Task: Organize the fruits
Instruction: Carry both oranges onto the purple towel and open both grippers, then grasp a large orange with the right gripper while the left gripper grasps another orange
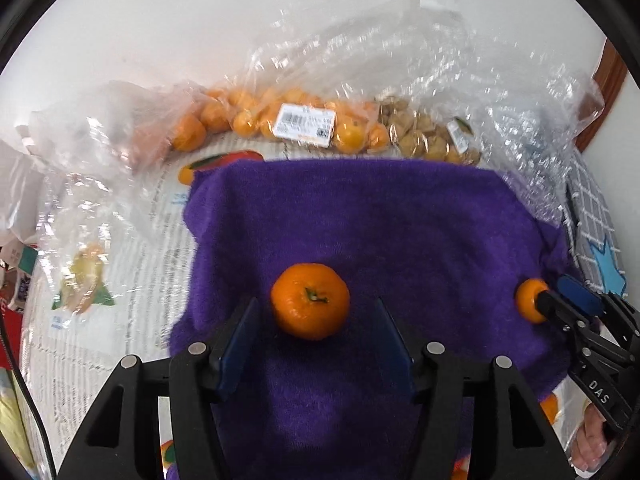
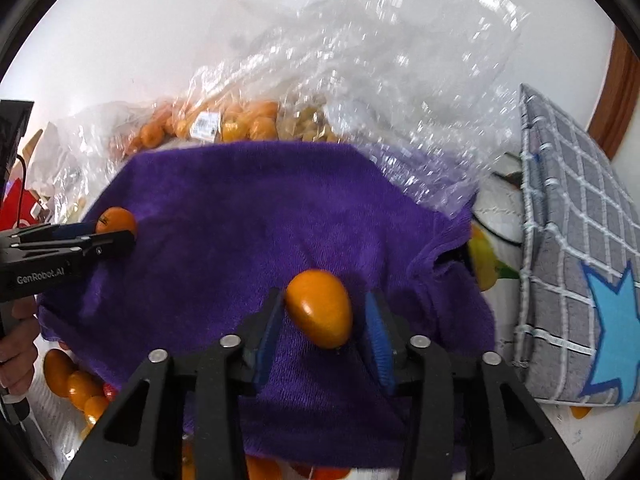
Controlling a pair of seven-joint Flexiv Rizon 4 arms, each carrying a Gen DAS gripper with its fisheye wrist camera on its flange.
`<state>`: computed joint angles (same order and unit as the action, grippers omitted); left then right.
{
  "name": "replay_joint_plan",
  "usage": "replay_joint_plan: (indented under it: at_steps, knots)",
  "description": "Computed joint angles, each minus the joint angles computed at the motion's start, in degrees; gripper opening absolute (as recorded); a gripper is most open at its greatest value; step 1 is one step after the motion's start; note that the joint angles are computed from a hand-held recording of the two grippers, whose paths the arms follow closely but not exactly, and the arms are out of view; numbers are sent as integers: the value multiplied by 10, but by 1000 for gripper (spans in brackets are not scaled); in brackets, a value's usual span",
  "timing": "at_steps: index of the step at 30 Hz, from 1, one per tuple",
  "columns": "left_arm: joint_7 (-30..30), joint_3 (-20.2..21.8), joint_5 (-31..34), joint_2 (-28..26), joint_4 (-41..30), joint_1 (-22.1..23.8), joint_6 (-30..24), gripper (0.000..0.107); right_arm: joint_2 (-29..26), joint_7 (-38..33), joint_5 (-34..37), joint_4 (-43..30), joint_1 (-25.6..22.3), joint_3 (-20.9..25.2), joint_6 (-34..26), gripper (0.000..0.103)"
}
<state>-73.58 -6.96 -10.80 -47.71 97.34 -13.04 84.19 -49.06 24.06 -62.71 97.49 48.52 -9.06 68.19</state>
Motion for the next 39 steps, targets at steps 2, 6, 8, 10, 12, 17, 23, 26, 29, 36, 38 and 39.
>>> replay_joint_plan:
  at_steps: [2, 6, 8, 10, 12, 17, 23, 26, 29, 36, 38, 39]
  knots:
    - [4, -13, 3, 20, 28, 13, 29, 58, 19, 14, -10, 13, 16, -7, -28, 44]
    - [6, -29, 9, 55, 81, 35, 91, 58, 60, 79, -73, 48, 25, -4, -45, 44]
    - [9, -53, 9, 73, 106, 62, 95, 58, 75, 103, -86, 60, 27, 9, -68, 44]
    - [19, -90, 8, 86, 130, 99, 94, 58, 86, 122, -103, 69, 23, 23, -76, 44]
    - [24, -112, 10, 103, 161, 127, 105, 58, 91, 137, -118, 75, 15, 40, -75, 44]
    - [23, -127, 19, 134, 221, 163, 128, 58, 88, 159, -144, 82, -3, 79, -65, 44]
    - [4, -165, 42, 146, 281, 223, 155, 58, 71, 168, -155, 78, -3, 97, -59, 44]
    - [-7, -164, 49, 148, 294, 230, 145, 59, 64, 184, -169, 79, -2, 94, -46, 44]
    - [-16, -154, 52, 151, 305, 227, 150, 61, 57, 189, -173, 75, -3, 94, -38, 44]
    - [-30, -176, 66, 145, 311, 257, 149, 65, 36, 183, -170, 61, -10, 86, -11, 44]
    - [-29, -181, 70, 140, 309, 260, 150, 65, 32, 193, -185, 56, -13, 78, 7, 44]
    - [-29, -184, 71, 138, 308, 261, 150, 65, 30, 194, -190, 54, -13, 76, 11, 44]
